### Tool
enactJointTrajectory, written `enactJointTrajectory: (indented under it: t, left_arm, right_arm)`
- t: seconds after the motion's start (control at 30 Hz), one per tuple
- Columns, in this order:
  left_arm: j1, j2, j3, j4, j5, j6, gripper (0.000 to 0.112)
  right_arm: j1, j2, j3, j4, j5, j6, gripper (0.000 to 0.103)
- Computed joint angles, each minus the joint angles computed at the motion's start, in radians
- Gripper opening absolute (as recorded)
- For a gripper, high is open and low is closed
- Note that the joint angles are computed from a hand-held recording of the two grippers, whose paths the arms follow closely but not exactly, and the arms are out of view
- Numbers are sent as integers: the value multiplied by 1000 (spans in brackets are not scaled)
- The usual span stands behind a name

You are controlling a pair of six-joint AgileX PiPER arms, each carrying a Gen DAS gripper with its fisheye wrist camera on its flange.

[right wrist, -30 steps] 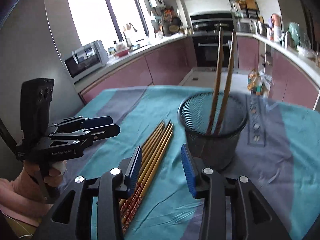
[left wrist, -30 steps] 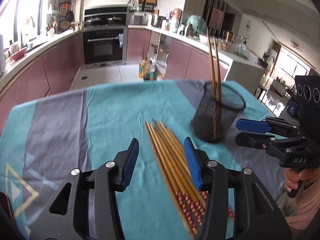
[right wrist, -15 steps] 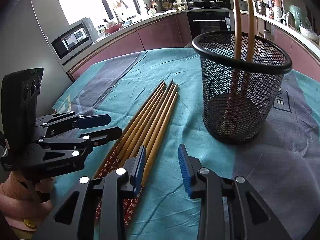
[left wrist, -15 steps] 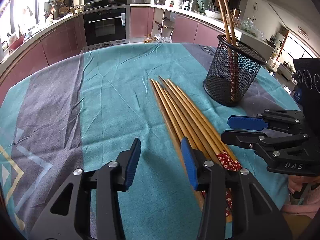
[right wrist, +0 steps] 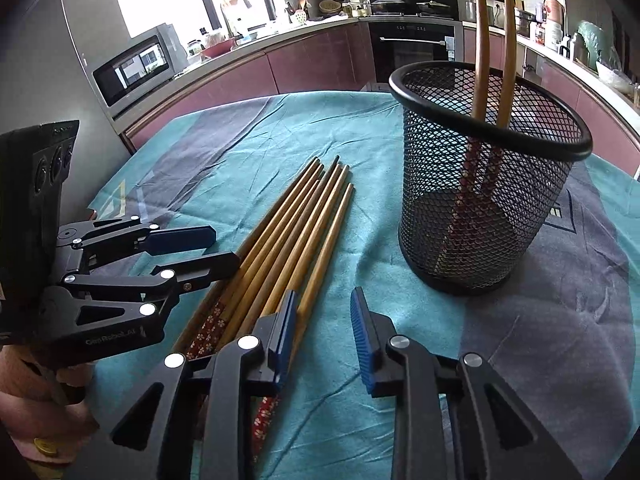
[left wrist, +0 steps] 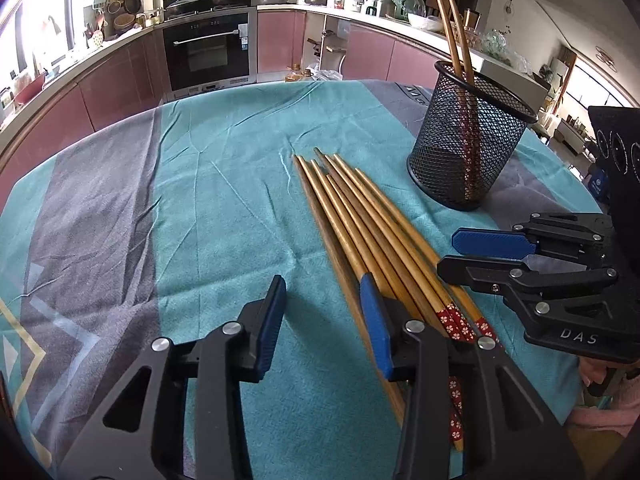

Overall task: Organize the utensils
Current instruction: 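Move the left tool back to the chopstick pile and grasp one while the right tool grasps another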

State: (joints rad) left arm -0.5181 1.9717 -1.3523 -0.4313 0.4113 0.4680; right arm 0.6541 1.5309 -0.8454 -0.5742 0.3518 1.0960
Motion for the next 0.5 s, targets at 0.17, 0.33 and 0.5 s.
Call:
enactJointTrajectory:
  t: [0.17,0.33,0.5]
  left_arm:
    - [-6,19,-34,44,17,-41,33]
    - [-9,68,-113,95,52,-100,28]
    - [-12,111,-190,136,89,-164,22]
  right_arm:
    - [24,41,-47,-46,55,38,20]
    - [21,62,-70,-63,68,46,20]
    - [17,73,-75,-96,62,88,16]
